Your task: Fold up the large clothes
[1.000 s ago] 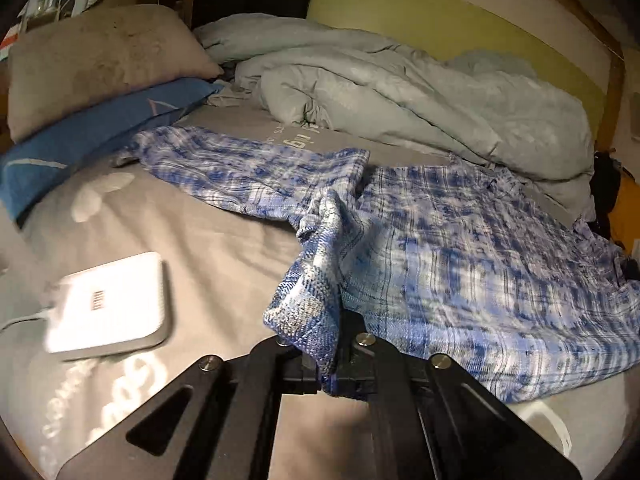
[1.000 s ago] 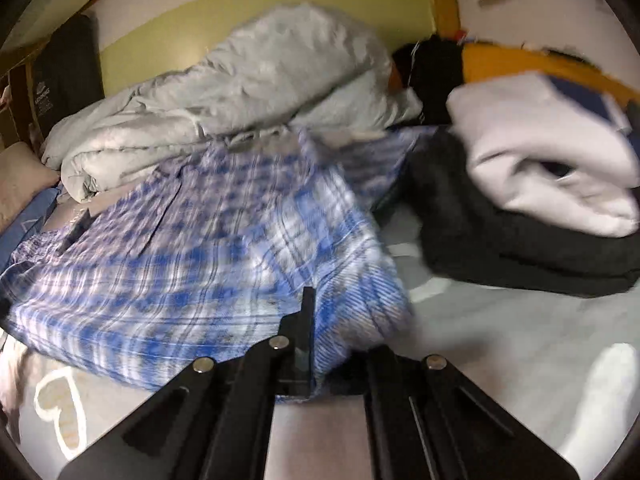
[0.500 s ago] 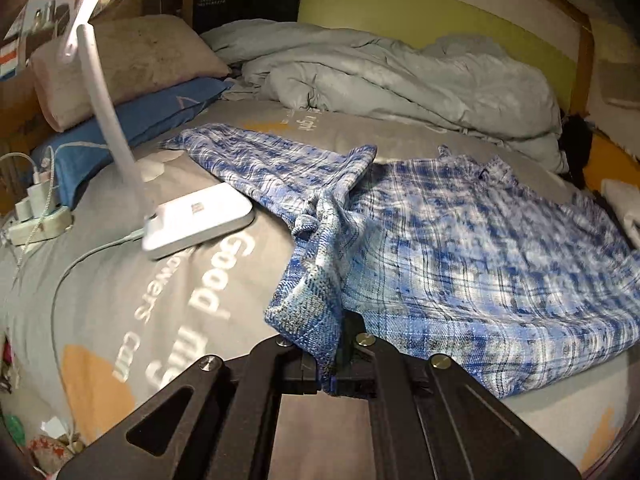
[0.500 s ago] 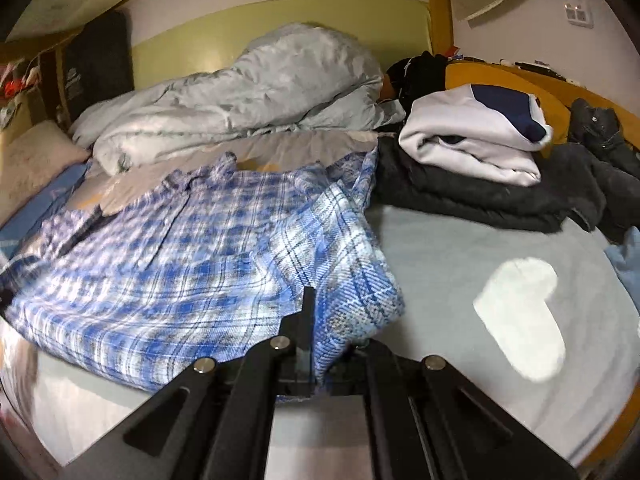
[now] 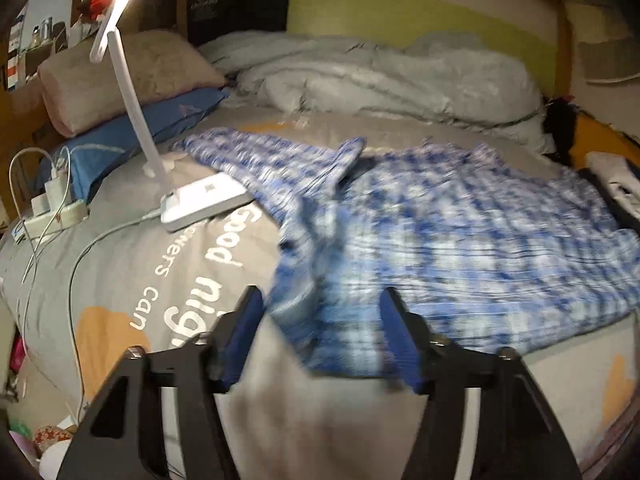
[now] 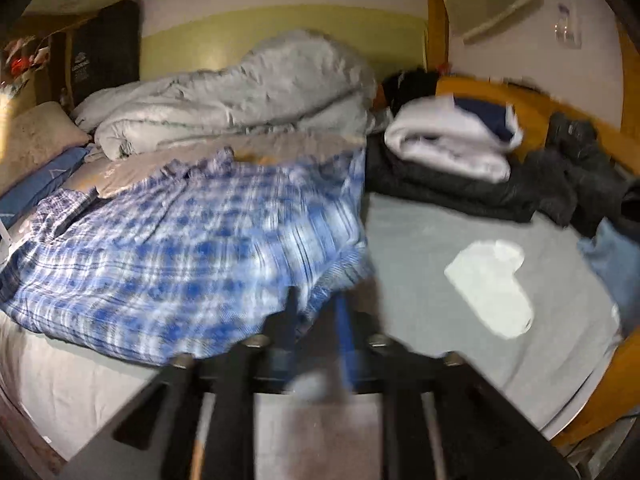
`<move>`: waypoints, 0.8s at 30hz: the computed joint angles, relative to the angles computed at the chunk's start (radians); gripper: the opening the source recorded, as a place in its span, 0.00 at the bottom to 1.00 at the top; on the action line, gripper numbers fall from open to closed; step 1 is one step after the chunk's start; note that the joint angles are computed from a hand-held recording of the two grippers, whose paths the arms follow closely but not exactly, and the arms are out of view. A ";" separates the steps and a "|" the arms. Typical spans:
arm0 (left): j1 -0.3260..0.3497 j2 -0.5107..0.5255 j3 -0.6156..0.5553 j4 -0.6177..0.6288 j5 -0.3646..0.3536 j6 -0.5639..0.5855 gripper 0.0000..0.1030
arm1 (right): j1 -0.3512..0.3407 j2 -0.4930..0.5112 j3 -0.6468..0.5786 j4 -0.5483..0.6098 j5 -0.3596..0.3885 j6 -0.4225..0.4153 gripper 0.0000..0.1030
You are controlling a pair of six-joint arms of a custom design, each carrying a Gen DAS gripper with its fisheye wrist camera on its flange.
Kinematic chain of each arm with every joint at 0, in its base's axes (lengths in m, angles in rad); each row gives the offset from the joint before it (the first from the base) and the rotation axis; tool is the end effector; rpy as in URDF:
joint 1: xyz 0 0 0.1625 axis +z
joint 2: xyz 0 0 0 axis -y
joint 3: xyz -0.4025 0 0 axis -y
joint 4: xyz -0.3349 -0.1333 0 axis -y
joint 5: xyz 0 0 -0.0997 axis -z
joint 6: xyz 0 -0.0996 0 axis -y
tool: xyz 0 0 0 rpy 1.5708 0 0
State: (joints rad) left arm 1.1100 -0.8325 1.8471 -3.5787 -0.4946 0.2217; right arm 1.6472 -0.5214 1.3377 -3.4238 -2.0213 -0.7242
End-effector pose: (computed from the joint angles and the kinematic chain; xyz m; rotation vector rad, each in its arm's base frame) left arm -0.0430 -0.5835 0.2335 0.0570 2.0078 -1.1644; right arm 0.1436 -0.6974 0.1591 0.5942 -2.1443 1.0321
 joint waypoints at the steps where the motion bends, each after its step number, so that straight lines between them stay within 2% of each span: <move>1: -0.011 0.002 0.009 -0.025 -0.004 0.029 0.59 | 0.006 0.006 0.005 -0.051 0.006 -0.025 0.31; 3: -0.028 0.008 0.011 -0.032 -0.013 0.054 0.61 | 0.014 0.012 0.013 -0.094 0.021 -0.049 0.31; 5: -0.035 0.011 -0.004 -0.008 -0.041 0.046 0.69 | 0.020 0.011 0.010 -0.073 0.050 -0.040 0.45; 6: -0.036 0.015 -0.020 0.014 -0.063 0.034 0.71 | 0.023 0.013 0.002 -0.055 0.059 -0.031 0.61; 7: -0.037 0.023 -0.035 0.029 -0.073 0.025 0.75 | 0.026 0.018 -0.016 -0.009 0.071 -0.014 0.68; 9: -0.034 0.039 -0.080 0.085 -0.098 -0.003 0.81 | 0.033 0.037 -0.057 0.067 0.072 0.013 0.74; 10: -0.029 0.046 -0.106 0.130 -0.119 -0.023 0.88 | 0.036 0.056 -0.095 0.124 0.070 0.034 0.89; 11: -0.026 0.054 -0.128 0.171 -0.130 -0.041 0.91 | 0.036 0.070 -0.120 0.156 0.070 0.043 0.99; 15: -0.005 0.107 -0.222 0.330 -0.143 -0.082 0.92 | 0.040 0.168 -0.247 0.237 0.013 0.017 1.00; 19: 0.012 0.143 -0.247 0.439 -0.147 -0.099 0.92 | 0.033 0.237 -0.337 0.342 -0.066 -0.024 1.00; 22: 0.027 0.163 -0.259 0.505 -0.139 -0.118 0.92 | 0.024 0.269 -0.397 0.423 -0.100 -0.012 1.00; 24: 0.034 0.177 -0.273 0.517 -0.128 -0.126 0.98 | 0.016 0.281 -0.440 0.489 -0.098 0.028 1.00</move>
State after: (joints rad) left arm 1.1442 -0.6551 1.5745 -3.0616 -0.6221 0.0954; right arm 1.6629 -0.2408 0.8975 -2.9351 -2.1192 -0.6963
